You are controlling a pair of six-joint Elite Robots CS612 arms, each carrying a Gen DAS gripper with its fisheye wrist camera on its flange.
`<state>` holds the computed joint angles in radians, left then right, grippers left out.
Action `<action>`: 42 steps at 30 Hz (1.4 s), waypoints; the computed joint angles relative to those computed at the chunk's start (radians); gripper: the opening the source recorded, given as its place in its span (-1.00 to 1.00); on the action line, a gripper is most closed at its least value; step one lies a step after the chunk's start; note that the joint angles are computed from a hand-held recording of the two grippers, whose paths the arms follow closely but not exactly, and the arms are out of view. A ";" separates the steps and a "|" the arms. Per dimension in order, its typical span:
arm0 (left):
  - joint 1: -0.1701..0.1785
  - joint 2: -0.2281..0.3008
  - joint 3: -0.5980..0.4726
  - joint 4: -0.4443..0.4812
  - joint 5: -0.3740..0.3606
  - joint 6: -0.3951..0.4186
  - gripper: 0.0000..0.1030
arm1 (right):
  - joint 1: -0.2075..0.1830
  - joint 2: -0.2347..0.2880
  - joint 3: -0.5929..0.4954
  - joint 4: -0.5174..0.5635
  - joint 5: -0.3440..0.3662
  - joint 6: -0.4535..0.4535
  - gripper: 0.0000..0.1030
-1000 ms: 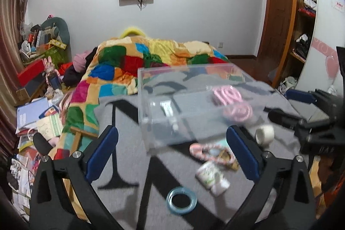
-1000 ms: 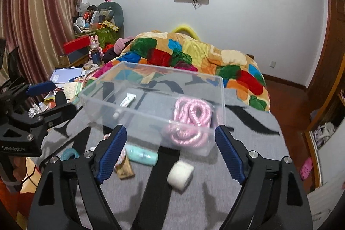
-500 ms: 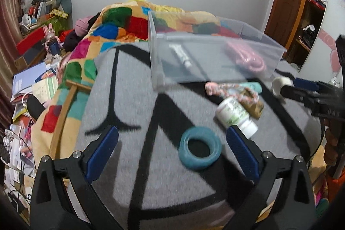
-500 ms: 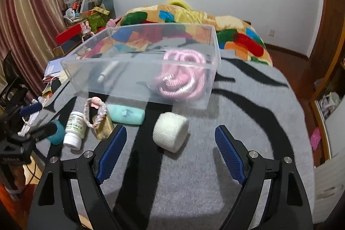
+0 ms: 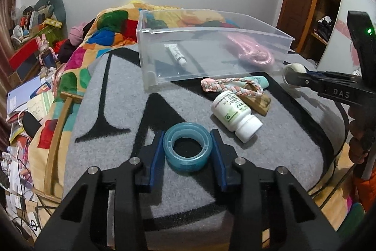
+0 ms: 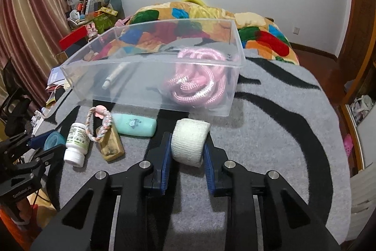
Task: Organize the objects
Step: 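Grasp the blue tape roll with the left gripper while the right grasps the white gauze roll, then carry the tape and gauze rolls into the clear box and open both grippers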
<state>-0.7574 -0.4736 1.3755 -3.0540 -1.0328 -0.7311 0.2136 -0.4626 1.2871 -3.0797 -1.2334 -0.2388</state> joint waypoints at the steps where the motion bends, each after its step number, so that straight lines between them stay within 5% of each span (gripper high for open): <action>1: 0.000 -0.001 0.001 0.000 0.004 0.000 -0.26 | 0.001 -0.002 0.001 -0.008 0.001 -0.004 -0.56; 23: 0.041 0.001 -0.096 -0.112 0.083 0.105 -0.26 | 0.023 -0.006 -0.053 -0.130 0.087 -0.013 -0.56; 42: 0.093 0.068 -0.260 0.092 0.028 0.056 -0.26 | 0.043 0.101 -0.300 0.183 0.063 -0.010 -0.56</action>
<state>-0.6641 -0.4057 1.1157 -2.9616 -1.0048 -0.6749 0.2565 -0.3619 0.9870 -2.8969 -1.1704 -0.2489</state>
